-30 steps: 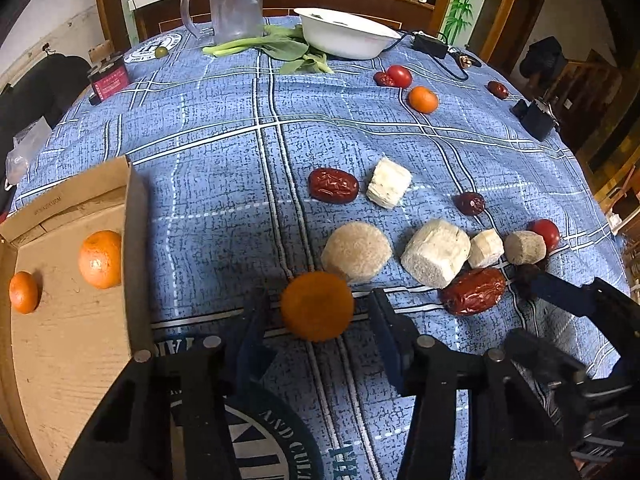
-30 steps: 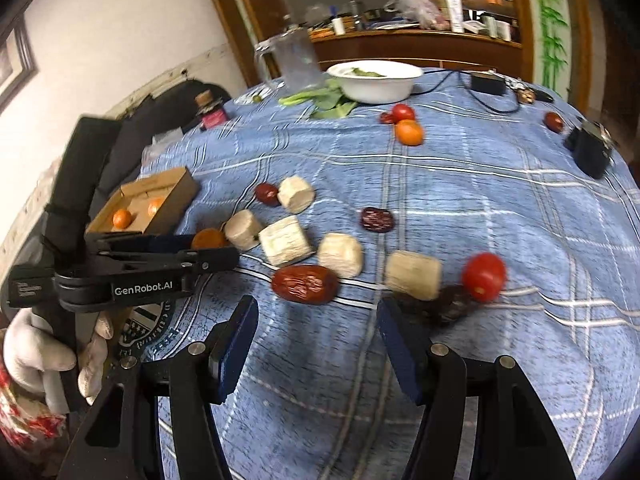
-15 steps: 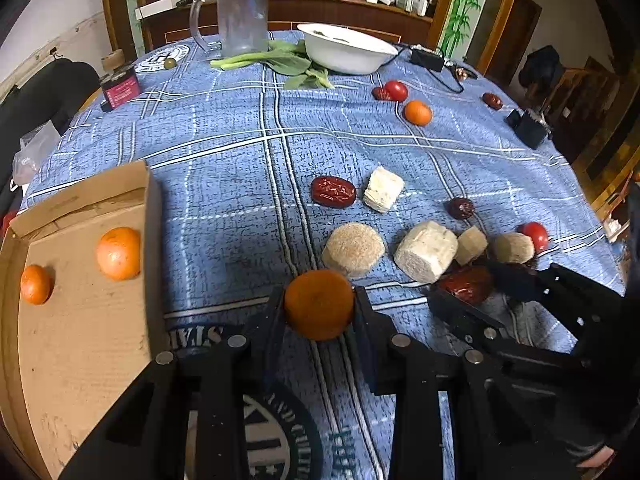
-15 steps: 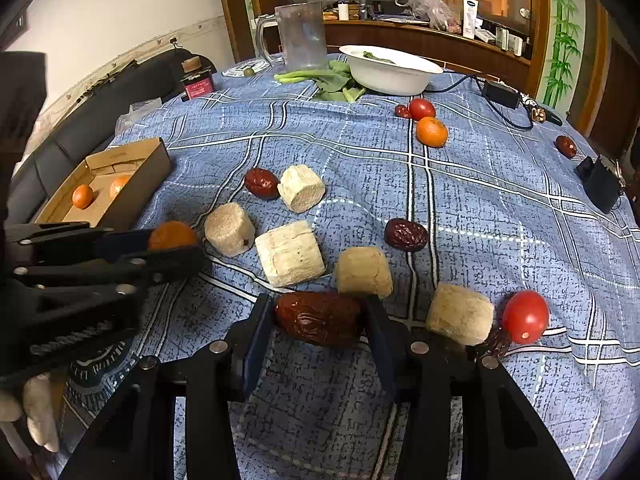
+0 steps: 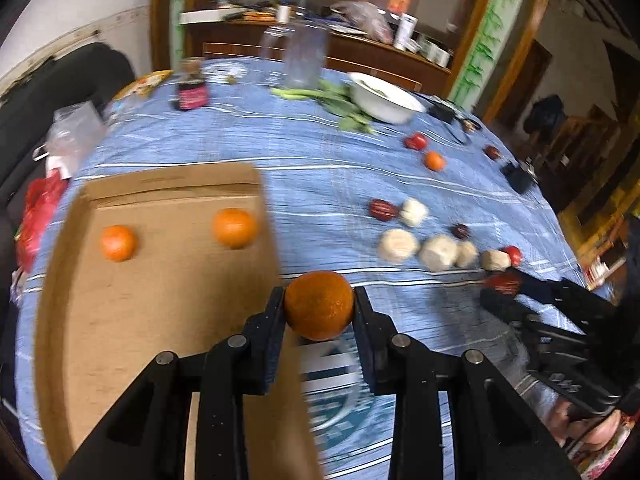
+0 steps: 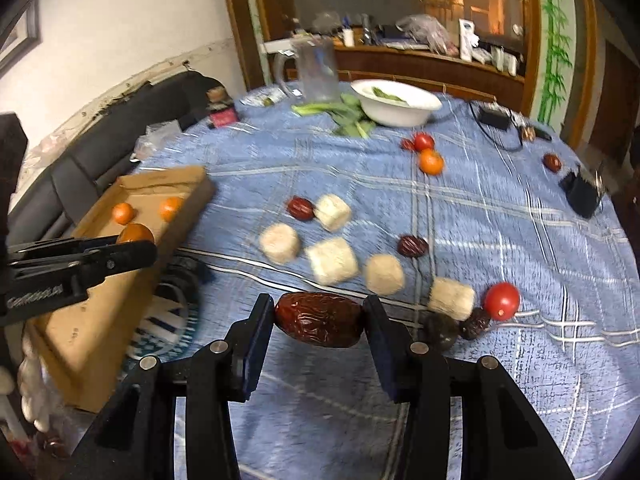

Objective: Organize fruits
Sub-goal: 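Lower the orange into the tray with the left gripper while the right gripper drops the date there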

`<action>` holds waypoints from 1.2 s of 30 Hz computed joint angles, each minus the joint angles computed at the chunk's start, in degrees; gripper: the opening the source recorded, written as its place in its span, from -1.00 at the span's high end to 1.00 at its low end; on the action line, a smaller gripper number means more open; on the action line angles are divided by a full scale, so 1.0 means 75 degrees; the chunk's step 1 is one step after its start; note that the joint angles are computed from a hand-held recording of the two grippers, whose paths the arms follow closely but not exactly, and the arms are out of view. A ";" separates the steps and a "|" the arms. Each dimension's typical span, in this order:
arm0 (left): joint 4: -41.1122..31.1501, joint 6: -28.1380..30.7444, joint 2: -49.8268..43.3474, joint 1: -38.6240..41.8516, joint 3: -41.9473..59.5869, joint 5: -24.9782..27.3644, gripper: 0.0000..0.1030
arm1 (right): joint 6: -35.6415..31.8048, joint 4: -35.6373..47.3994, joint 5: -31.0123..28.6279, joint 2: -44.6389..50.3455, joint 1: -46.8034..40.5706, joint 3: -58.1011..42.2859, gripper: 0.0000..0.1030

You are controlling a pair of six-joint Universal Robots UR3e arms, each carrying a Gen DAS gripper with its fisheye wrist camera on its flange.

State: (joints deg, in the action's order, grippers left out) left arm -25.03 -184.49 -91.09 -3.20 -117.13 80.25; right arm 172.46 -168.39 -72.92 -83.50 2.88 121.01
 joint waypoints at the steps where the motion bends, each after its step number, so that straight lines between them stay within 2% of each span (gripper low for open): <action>1: -0.0049 0.0131 0.0274 0.0276 -0.0233 -0.0027 0.39 | 0.0068 0.0070 -0.0012 -0.0042 0.0155 -0.0124 0.03; 4: -0.0326 0.0604 0.0937 0.1171 -0.0715 -0.0099 0.39 | 0.0319 0.0277 -0.0013 0.0034 0.0694 -0.0642 0.03; 8: -0.0644 0.1085 0.1159 0.2234 -0.0842 -0.0103 0.39 | 0.0726 0.0786 -0.0006 0.0882 0.1591 -0.2126 0.03; 13: -0.0999 0.1397 0.0588 0.2957 -0.0470 -0.0118 0.39 | 0.1008 0.1699 -0.0461 0.2713 0.2681 -0.4702 0.02; 21: -0.1408 0.1502 -0.0507 0.3287 0.0174 -0.0319 0.39 | 0.0810 0.3237 -0.1266 0.5158 0.3570 -0.8016 0.02; 26: -0.1389 0.1477 -0.0787 0.3358 0.0434 -0.0503 0.38 | 0.0721 0.3780 -0.1636 0.5904 0.3670 -0.9086 0.02; 31: -0.1370 0.1387 -0.0900 0.3386 0.0551 -0.0595 0.37 | 0.0837 0.4081 -0.1859 0.6248 0.3681 -0.9607 0.02; 36: -0.1523 0.1413 -0.0574 0.3633 0.0313 -0.1071 0.09 | 0.0939 0.3966 -0.1857 0.6211 0.3690 -0.9484 -0.02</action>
State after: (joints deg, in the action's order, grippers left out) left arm -36.45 -173.89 -95.40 24.05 -114.78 72.22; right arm 179.50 -138.65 -86.85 -36.92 30.55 49.88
